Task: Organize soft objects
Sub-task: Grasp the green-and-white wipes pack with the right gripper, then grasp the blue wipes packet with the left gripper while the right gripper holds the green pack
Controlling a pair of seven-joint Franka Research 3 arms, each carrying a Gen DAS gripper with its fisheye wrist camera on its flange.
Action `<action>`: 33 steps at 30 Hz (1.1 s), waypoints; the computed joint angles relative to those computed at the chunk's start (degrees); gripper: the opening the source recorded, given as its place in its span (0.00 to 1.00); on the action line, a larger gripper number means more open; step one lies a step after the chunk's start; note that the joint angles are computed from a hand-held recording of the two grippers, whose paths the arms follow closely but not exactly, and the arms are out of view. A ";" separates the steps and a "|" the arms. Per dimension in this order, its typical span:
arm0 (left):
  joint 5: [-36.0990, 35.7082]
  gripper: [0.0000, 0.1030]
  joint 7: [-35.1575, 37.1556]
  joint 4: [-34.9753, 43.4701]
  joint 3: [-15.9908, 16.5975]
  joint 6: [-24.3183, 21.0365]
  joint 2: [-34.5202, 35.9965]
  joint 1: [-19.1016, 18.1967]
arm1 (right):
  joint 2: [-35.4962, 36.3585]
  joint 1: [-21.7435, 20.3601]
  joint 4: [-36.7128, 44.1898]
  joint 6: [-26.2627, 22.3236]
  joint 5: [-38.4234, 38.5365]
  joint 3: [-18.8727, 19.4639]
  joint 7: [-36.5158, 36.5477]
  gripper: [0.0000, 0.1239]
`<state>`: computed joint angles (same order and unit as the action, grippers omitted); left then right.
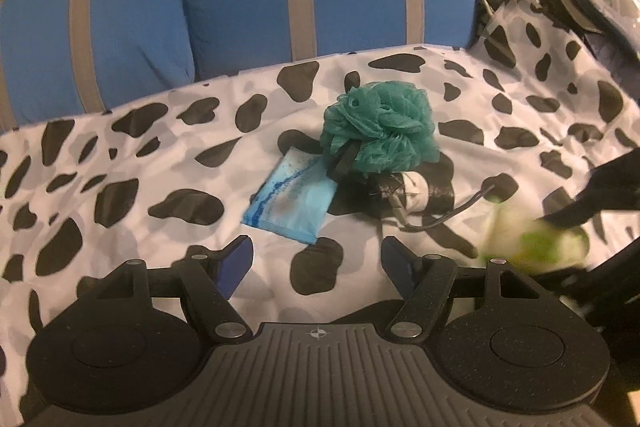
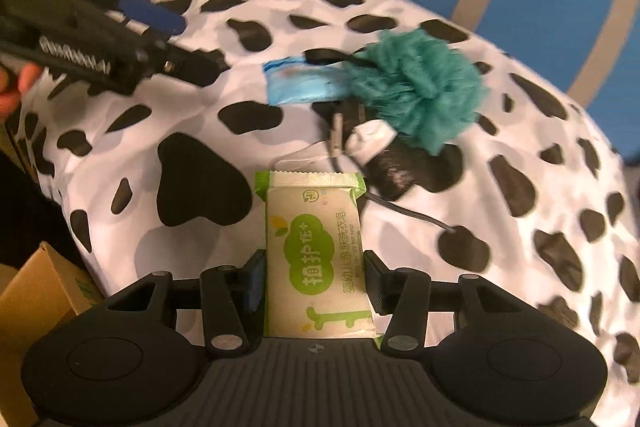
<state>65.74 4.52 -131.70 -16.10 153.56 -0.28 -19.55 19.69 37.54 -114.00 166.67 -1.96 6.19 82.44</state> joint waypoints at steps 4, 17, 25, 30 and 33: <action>1.44 0.68 0.25 0.51 0.23 -0.62 0.41 0.13 | -4.31 -0.49 -4.45 1.24 0.67 -0.58 2.70 0.42; 13.06 0.75 -5.74 5.04 3.77 4.46 6.94 1.59 | -10.47 -2.79 -10.71 0.62 -5.96 -0.96 18.13 0.42; 16.74 0.83 -2.68 9.89 6.12 9.36 13.01 2.35 | -9.52 -3.80 -9.87 0.31 -6.00 -0.19 19.05 0.42; 12.73 0.83 5.70 12.52 7.39 10.58 16.64 2.28 | -9.06 -4.02 -9.35 0.27 -5.56 0.15 18.21 0.42; 10.22 0.83 9.55 13.67 8.57 12.74 18.48 2.43 | -8.83 -4.54 -9.10 0.66 -3.39 0.97 16.25 0.42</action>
<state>75.96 14.07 -118.03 -7.53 166.30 18.20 -17.13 10.86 33.00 -123.10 167.33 -5.35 7.16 98.70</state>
